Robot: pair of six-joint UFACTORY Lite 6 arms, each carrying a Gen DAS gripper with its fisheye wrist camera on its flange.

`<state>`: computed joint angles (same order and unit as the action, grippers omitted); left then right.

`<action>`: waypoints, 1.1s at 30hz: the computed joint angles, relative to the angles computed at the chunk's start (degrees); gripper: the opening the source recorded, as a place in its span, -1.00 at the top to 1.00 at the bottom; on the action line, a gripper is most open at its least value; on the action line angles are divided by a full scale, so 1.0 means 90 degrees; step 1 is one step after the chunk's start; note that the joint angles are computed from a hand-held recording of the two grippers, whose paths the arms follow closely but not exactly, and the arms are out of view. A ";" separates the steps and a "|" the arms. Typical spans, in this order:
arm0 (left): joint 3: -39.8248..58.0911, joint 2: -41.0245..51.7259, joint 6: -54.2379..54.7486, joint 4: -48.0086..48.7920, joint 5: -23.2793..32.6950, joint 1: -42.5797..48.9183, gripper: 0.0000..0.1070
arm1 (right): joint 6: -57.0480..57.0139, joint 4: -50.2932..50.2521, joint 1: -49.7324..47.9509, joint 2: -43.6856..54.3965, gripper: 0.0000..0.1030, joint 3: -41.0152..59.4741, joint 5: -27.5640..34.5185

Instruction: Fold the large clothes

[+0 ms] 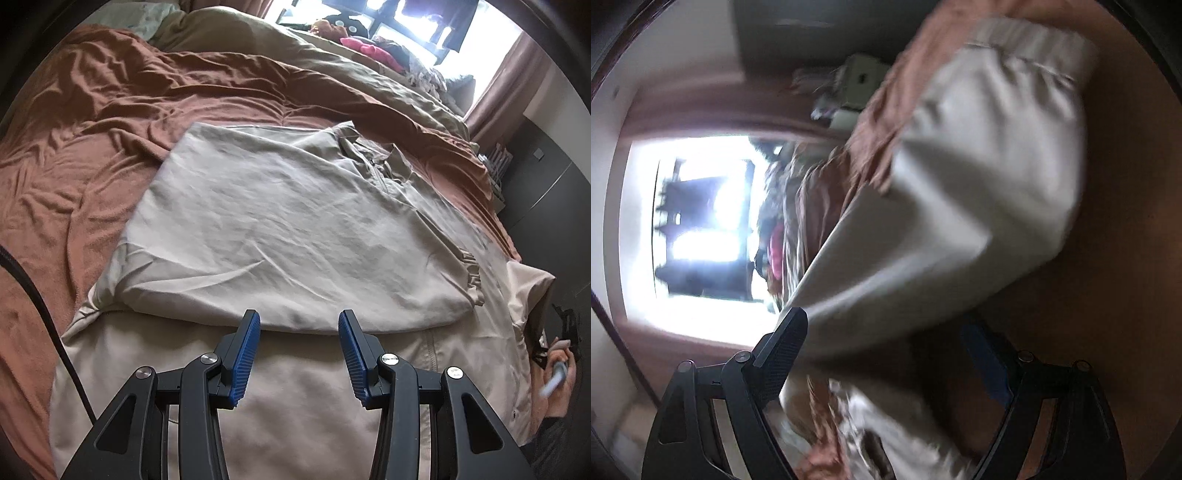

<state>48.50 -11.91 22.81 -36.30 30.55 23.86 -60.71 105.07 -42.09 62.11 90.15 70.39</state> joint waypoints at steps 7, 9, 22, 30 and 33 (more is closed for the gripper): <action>-0.0015 0.0009 0.0017 -0.0017 0.0006 -0.0066 0.13 | -0.1261 0.0248 -0.0090 -0.1167 0.92 -0.1402 0.0150; 0.0014 -0.0014 0.0076 -0.0126 0.0048 -0.0054 0.13 | -0.1700 0.0336 -0.0056 -0.1793 0.92 -0.1881 0.0530; 0.0047 -0.0379 0.0263 -0.0657 0.0353 0.0140 0.13 | -0.2224 -0.0798 0.0775 -0.6837 0.93 -0.4905 0.1276; 0.0042 -0.0478 0.0504 -0.0842 0.0564 0.0335 0.13 | -0.1889 -0.1658 0.3202 -0.7669 0.93 -0.4614 -0.1031; 0.0042 -0.0491 0.0508 -0.0820 0.0576 0.0350 0.13 | -0.1301 -0.2265 0.4272 -0.7022 0.93 -0.3900 -0.1994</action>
<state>48.88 -16.33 27.38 -43.69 35.74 27.01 -72.42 84.68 -3.65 -1.10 55.05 52.44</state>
